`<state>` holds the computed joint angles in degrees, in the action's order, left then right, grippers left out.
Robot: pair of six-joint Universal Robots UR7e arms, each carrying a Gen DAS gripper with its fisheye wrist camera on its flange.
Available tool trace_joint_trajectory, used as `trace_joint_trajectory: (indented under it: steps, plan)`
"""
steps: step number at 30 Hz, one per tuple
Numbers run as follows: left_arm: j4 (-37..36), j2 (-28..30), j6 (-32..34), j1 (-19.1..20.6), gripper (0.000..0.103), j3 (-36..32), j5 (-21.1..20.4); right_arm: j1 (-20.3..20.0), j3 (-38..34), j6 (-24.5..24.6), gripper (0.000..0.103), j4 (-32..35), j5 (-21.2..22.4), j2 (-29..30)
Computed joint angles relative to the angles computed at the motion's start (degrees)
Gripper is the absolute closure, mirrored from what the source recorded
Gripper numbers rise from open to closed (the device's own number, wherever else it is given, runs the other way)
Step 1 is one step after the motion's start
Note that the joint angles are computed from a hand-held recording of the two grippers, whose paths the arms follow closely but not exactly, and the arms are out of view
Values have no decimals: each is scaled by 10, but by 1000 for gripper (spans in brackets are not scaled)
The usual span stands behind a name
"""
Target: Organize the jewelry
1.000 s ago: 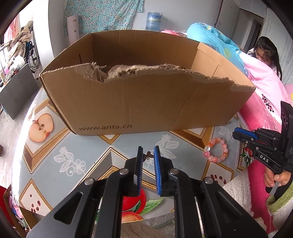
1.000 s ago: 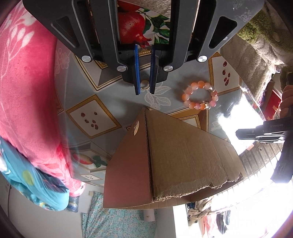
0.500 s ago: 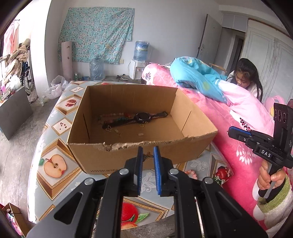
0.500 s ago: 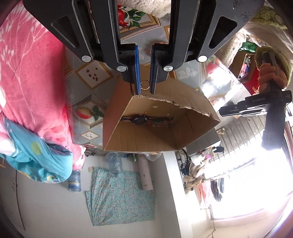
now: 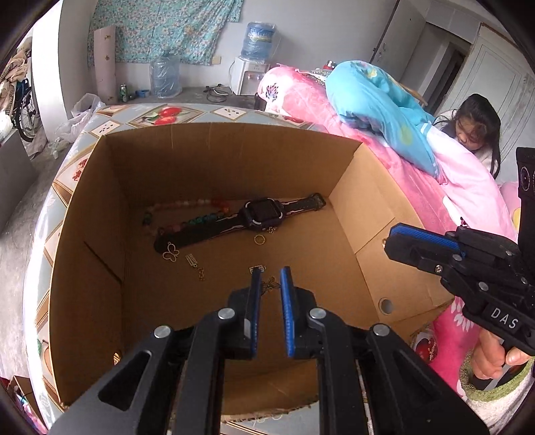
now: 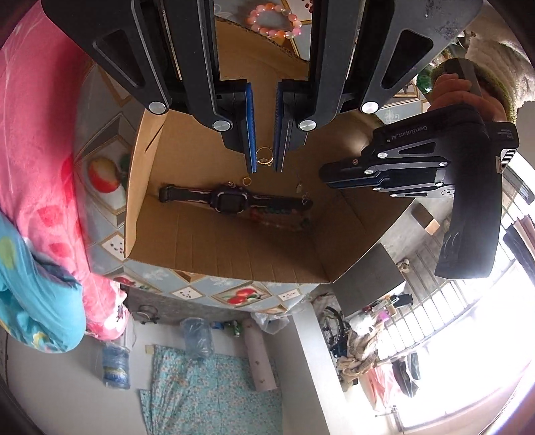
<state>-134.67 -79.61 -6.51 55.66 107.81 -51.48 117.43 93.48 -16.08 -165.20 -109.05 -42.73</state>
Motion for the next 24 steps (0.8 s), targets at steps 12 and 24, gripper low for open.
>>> trace_joint_trajectory:
  steps: [12, 24]
  plan:
    - [-4, 14, -3, 11, 66, -11, -2, -1, 17, -14, 84, -48, 5, -12]
    - [-66, -43, 45, -30, 53, 45, 8, -27, 74, 42, 73, -90, 108, -75]
